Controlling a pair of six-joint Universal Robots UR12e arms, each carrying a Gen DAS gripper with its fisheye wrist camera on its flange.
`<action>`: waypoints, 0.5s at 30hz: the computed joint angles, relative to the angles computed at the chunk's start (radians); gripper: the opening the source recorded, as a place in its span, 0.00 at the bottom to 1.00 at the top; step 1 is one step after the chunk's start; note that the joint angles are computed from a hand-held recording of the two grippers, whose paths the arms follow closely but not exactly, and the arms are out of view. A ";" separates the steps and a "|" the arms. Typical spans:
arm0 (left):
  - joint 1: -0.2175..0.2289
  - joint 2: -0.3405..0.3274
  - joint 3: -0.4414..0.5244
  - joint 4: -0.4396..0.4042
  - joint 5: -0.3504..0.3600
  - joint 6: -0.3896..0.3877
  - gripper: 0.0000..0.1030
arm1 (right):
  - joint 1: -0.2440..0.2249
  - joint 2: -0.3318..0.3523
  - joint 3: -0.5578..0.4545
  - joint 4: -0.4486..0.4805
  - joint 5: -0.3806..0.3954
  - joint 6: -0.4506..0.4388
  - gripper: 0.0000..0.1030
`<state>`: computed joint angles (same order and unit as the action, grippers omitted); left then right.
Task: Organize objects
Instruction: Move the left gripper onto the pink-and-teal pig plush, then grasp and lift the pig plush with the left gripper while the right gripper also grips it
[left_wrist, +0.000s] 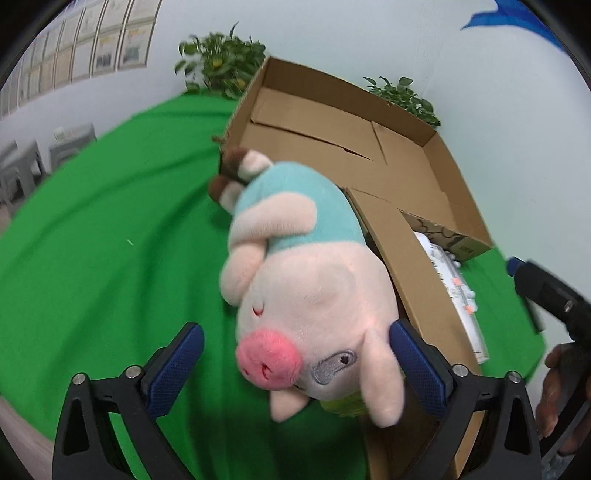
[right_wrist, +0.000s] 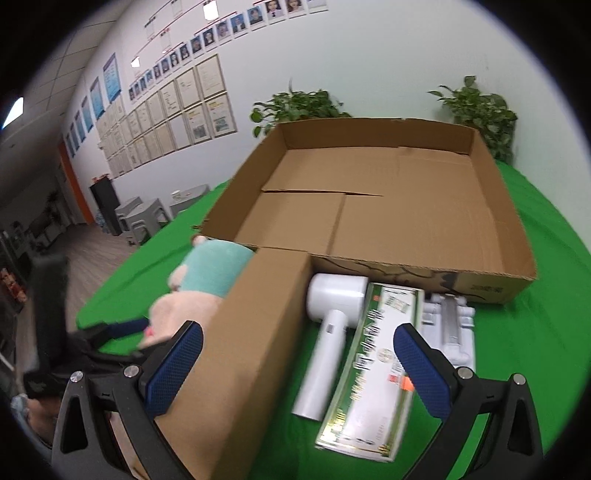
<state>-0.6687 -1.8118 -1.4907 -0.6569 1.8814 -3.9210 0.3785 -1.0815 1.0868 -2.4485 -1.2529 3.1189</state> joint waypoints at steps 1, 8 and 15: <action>0.008 0.003 -0.013 0.032 -0.033 0.001 0.89 | 0.000 0.007 -0.017 0.016 0.025 0.001 1.00; 0.033 0.024 -0.072 0.148 -0.128 0.029 0.56 | 0.023 0.049 -0.115 0.105 0.096 -0.035 1.00; 0.037 0.098 -0.141 0.170 -0.110 0.046 0.52 | 0.051 0.111 -0.245 0.262 0.173 -0.087 1.00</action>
